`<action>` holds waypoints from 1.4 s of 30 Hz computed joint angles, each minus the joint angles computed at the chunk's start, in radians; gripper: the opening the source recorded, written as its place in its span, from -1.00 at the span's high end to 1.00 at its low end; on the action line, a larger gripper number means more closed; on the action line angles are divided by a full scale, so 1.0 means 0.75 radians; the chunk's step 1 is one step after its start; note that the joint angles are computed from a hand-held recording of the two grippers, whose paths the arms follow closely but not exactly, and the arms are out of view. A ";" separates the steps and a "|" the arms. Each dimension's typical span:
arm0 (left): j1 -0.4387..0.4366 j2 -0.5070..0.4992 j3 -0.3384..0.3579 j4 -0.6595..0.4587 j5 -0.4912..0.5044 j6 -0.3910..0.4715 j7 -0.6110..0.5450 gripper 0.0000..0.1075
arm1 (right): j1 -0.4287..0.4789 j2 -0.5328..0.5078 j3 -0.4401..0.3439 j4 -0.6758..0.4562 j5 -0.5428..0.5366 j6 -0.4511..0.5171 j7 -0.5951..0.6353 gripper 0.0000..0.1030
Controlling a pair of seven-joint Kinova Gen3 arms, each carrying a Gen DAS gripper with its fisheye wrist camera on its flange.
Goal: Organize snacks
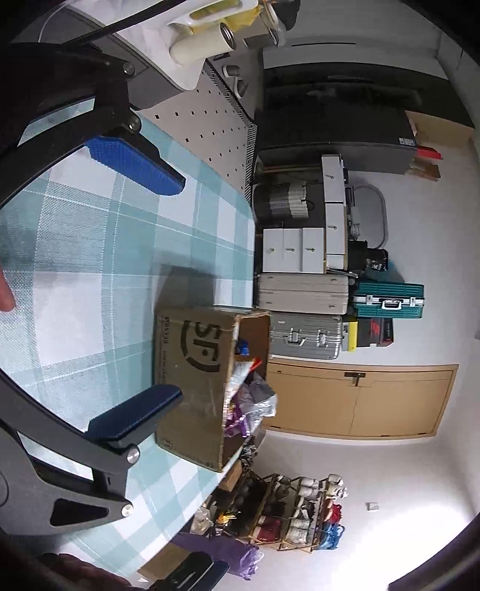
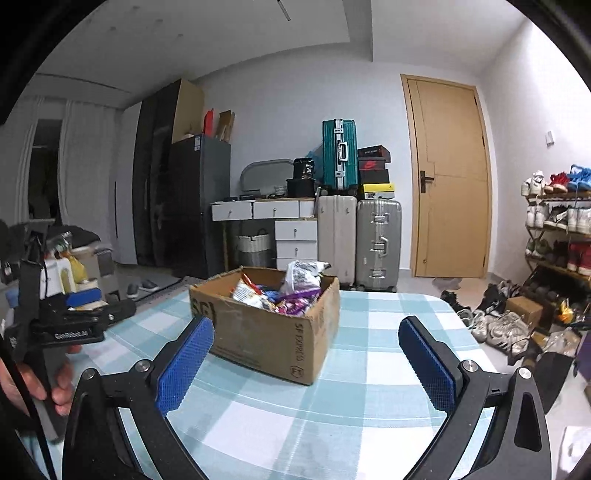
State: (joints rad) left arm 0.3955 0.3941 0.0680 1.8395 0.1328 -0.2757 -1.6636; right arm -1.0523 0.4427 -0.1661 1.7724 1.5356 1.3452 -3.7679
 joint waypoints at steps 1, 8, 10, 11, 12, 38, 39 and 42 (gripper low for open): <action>-0.009 0.006 0.010 0.003 -0.009 -0.007 0.005 -0.90 | 0.003 0.008 0.001 0.001 0.001 -0.003 -0.004 -0.98; -0.008 0.022 0.017 0.025 -0.029 -0.062 0.001 -0.90 | 0.032 0.015 0.005 0.017 -0.007 -0.061 -0.033 -0.98; 0.043 0.021 -0.029 0.029 0.011 -0.078 -0.046 -0.90 | 0.059 0.003 -0.001 0.023 -0.025 -0.114 -0.032 -0.98; 0.085 0.024 -0.066 0.026 0.051 -0.080 -0.086 -0.90 | 0.070 -0.001 -0.002 0.011 -0.050 -0.131 -0.006 -0.98; 0.119 0.026 -0.097 0.022 0.094 -0.078 -0.124 -0.90 | 0.084 0.008 -0.001 -0.013 -0.081 -0.143 0.026 -0.98; 0.051 0.012 -0.006 0.113 0.162 -0.241 -0.173 -0.90 | 0.051 0.018 0.030 -0.017 -0.080 -0.145 0.042 -0.99; 0.049 0.014 -0.006 0.111 0.160 -0.239 -0.172 -0.90 | 0.051 0.018 0.030 -0.017 -0.080 -0.144 0.042 -0.99; 0.051 0.012 -0.007 0.112 0.163 -0.238 -0.174 -0.90 | 0.052 0.019 0.030 -0.017 -0.080 -0.145 0.040 -0.99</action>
State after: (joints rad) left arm 0.4341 0.4030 0.0630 1.9234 0.2549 -0.4540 -1.7938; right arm -1.0136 0.4567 -0.1435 1.7596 1.4758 1.2367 -3.7376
